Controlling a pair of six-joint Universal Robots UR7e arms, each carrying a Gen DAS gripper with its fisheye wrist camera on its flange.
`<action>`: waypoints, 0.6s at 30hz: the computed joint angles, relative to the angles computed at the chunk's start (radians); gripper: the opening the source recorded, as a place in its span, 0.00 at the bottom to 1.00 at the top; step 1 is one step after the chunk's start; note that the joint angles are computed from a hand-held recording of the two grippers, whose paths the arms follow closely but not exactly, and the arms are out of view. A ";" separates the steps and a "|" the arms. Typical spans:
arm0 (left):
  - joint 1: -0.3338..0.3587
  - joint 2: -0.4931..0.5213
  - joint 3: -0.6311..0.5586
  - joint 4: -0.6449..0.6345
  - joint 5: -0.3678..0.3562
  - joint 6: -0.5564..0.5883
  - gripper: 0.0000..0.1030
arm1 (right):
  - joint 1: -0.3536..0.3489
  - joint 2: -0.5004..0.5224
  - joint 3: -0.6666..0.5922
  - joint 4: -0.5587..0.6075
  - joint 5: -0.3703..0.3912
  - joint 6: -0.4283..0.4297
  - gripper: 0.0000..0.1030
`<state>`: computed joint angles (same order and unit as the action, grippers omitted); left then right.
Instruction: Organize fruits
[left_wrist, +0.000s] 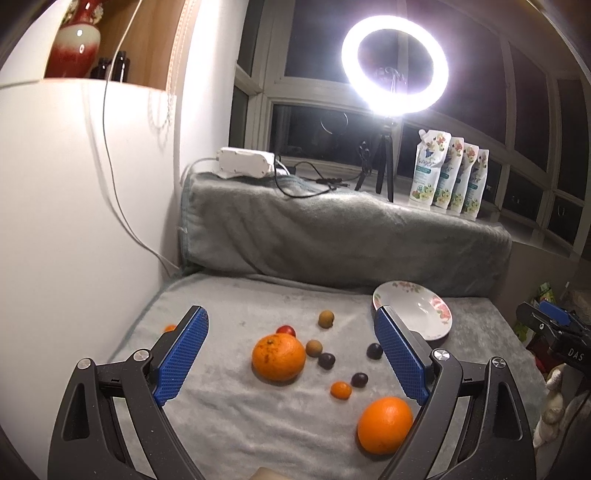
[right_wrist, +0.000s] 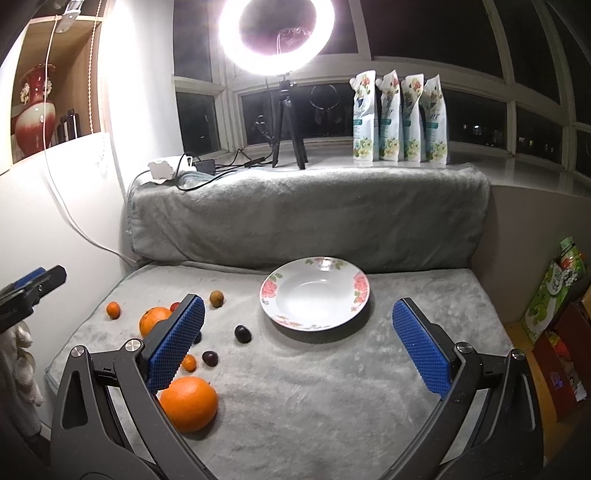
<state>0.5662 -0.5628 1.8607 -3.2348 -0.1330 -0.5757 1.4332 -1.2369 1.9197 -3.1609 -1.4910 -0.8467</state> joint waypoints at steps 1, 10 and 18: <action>0.002 -0.007 0.008 0.024 -0.010 -0.025 0.89 | -0.003 -0.001 -0.002 0.015 0.004 0.001 1.00; 0.035 -0.039 0.061 0.023 -0.218 -0.096 0.89 | -0.027 0.008 -0.038 0.172 0.022 0.009 1.00; 0.056 -0.034 0.073 0.031 -0.339 -0.112 0.88 | -0.042 0.028 -0.085 0.339 0.026 0.021 1.00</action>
<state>0.6225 -0.5965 1.9333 -3.2042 -0.4722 -0.6874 1.3917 -1.2091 1.8342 -2.8216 -1.4646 -0.8257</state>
